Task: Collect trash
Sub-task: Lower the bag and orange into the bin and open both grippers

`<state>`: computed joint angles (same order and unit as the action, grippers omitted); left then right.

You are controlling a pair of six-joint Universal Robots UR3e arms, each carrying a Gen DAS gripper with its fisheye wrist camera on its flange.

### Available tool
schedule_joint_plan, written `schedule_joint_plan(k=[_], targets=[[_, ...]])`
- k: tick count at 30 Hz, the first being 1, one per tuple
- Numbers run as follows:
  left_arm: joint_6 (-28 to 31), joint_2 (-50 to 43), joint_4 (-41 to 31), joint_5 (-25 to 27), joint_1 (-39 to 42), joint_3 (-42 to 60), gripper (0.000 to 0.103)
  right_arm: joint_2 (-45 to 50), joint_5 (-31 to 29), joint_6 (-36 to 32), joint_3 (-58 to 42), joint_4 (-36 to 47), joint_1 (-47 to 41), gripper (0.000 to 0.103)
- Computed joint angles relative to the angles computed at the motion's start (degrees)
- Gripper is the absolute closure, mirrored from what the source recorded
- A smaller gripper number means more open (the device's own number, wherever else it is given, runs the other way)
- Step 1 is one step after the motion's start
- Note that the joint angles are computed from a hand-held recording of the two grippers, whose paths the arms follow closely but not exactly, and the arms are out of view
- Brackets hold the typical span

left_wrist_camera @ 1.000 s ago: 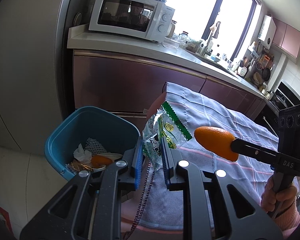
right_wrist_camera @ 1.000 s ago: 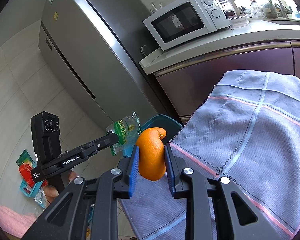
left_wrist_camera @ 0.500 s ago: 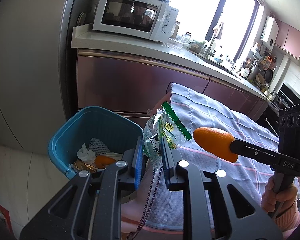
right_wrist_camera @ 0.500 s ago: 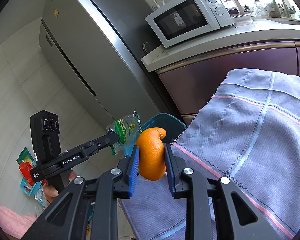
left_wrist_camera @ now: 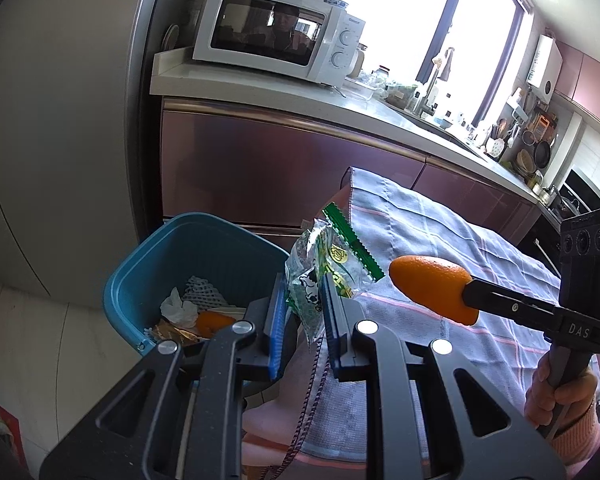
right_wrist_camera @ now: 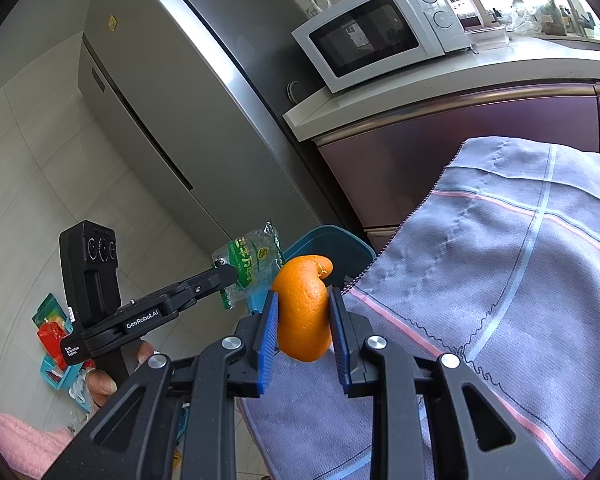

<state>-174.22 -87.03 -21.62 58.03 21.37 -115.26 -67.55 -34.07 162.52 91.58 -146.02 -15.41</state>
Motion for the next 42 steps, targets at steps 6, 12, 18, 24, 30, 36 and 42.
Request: schedule_joint_plan(k=[6, 12, 18, 24, 30, 36, 42], targets=[[0.0, -0.2, 0.1, 0.0, 0.2, 0.1, 0.085, 0.3, -0.3, -0.1, -0.9, 0.6, 0.4, 0.079], [0.0, -0.4, 0.1, 0.1, 0.6, 0.2, 0.085, 0.4, -0.4, -0.2, -1.2, 0.9, 0.6, 0.079], [-0.2, -0.8, 0.5, 0.5, 1.1, 0.3, 0.085, 1.3, -0.7, -0.2, -2.9, 1.9, 1.1, 0.079], [-0.5, -1.4, 0.9, 0.9, 1.6, 0.5, 0.085, 2.9, -1.3, -0.6, -5.5, 3.6, 2.1, 0.079], [-0.7, -2.1, 1.1, 1.2, 1.9, 1.0, 0.085, 4.7, -2.0, -0.3, -8.3, 4.9, 3.5, 0.079], [-1.0, -3.5, 1.3, 1.7, 2.8, 1.7, 0.085, 7.3, -3.6, 0.2, -12.4, 6.4, 5.3, 0.079], [-1.1, -5.4, 1.5, 2.5, 3.1, 2.6, 0.085, 9.8, -5.5, 0.4, -16.8, 8.4, 7.3, 0.079]])
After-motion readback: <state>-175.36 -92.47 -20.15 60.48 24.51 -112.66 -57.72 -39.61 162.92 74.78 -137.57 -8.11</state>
